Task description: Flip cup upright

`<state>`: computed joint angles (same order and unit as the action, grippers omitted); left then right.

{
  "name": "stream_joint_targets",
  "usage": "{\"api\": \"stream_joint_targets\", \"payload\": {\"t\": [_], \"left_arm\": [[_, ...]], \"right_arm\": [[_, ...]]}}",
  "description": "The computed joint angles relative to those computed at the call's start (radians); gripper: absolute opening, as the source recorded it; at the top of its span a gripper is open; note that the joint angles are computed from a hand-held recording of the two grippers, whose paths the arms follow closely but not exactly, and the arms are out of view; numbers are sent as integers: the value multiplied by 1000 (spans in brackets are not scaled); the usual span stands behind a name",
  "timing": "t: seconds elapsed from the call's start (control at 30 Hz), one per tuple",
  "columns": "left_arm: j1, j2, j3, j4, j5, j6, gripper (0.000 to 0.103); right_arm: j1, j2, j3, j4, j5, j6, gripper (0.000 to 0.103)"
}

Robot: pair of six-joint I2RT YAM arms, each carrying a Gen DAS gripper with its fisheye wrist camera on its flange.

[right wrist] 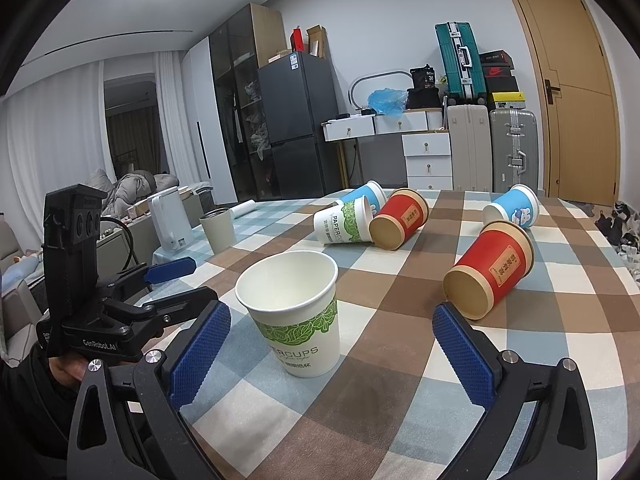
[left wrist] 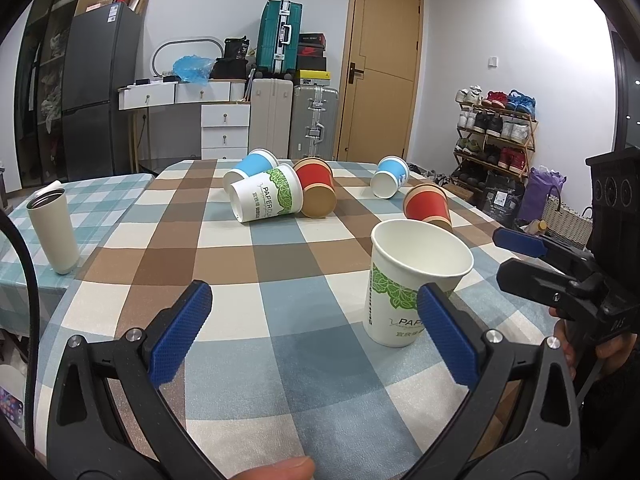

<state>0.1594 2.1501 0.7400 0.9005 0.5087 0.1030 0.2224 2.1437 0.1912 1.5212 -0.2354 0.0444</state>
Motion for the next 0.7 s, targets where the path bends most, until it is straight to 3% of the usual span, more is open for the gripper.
{"api": "stream_joint_targets", "payload": {"t": [0.7], "left_arm": [[-64,-17,-79,82,-57,-33,102]], "right_arm": [[5,-1,0,0,5,1,103]]}}
